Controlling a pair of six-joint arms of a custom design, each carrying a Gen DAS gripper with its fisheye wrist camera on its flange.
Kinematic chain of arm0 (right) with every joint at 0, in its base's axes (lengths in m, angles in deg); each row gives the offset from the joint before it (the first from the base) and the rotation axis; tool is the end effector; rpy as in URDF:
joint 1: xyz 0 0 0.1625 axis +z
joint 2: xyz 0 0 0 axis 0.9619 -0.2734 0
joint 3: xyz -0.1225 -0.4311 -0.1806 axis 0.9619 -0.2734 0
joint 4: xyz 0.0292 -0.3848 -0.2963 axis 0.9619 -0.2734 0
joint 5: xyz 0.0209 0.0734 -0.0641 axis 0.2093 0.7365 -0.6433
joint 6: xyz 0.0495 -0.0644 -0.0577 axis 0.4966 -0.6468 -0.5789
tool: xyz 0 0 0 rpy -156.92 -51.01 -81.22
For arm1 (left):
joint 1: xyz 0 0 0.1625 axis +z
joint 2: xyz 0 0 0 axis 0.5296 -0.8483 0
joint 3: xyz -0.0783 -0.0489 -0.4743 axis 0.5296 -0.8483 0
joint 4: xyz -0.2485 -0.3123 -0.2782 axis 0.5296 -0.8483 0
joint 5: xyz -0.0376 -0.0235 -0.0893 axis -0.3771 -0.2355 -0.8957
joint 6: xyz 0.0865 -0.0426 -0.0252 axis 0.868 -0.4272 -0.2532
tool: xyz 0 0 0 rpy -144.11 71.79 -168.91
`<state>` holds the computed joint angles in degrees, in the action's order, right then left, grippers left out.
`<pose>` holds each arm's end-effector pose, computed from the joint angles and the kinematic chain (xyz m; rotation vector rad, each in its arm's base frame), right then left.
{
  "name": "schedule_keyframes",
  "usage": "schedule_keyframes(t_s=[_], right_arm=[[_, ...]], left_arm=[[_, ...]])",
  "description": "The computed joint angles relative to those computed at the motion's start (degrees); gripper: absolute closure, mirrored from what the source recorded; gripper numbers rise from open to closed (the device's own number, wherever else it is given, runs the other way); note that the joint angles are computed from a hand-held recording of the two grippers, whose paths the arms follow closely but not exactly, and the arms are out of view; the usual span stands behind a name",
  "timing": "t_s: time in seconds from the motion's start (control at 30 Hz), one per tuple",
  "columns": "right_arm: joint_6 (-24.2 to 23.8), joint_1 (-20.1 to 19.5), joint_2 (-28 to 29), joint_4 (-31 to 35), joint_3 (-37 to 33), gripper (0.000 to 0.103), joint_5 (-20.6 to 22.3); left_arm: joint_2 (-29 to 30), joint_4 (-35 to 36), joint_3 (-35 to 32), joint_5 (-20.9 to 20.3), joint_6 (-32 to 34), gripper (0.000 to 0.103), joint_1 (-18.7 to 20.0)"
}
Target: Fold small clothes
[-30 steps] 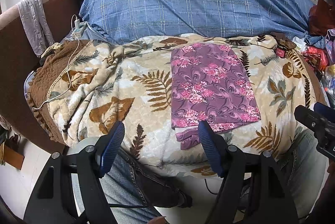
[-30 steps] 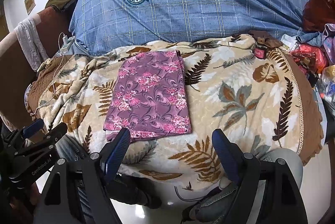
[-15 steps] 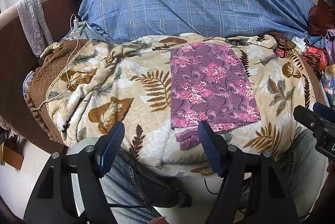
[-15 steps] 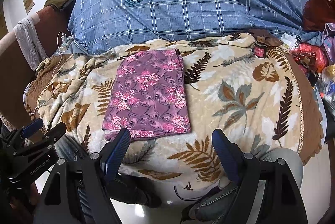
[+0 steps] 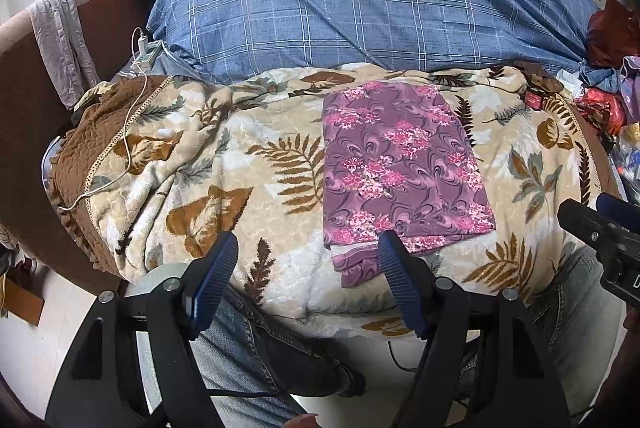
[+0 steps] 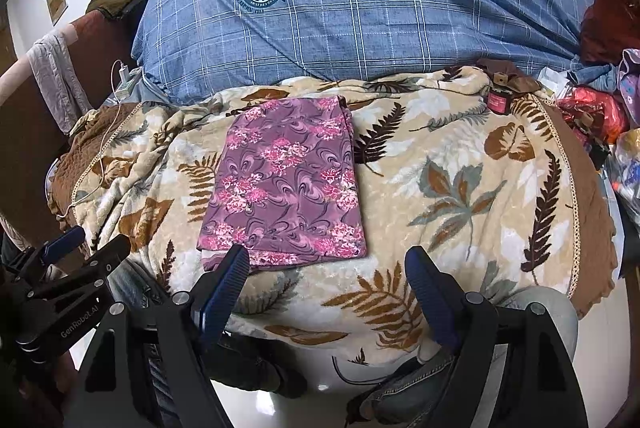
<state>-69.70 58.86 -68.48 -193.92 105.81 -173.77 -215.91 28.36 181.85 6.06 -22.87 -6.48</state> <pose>0.4378 -0.3571 0.0079 0.8450 -2.4696 0.6525 -0.0196 -0.2540 0.3629 -0.0127 1.9433 -0.9636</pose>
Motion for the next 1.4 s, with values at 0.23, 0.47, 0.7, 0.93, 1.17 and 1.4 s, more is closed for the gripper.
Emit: schedule_keyframes(t_s=[0.23,0.47,0.7,0.93,1.17,1.4], right_arm=[[0.34,0.15,-0.27,0.64,-0.08,0.021,0.01],[0.21,0.05,-0.31,0.62,-0.02,0.021,0.04],[0.76,0.12,-0.41,1.07,0.05,0.021,-0.1],[0.95,0.07,-0.42,1.17,0.09,0.021,-0.07],[1.02,0.05,-0.39,1.16,0.07,0.021,-0.03],[0.64,-0.44,0.24,0.96,-0.49,0.021,0.17]], left_arm=[[-0.27,0.13,-0.07,0.02,0.29,0.031,0.03],[-0.31,0.09,-0.01,-0.03,0.35,0.031,-0.05],[-0.48,-0.03,0.13,-0.08,0.53,0.031,-0.12],[-0.49,-0.05,0.16,-0.14,0.55,0.031,-0.12],[-0.55,-0.26,0.1,0.05,0.92,0.031,0.11],[-2.14,-7.24,0.88,1.22,8.41,0.031,1.93]])
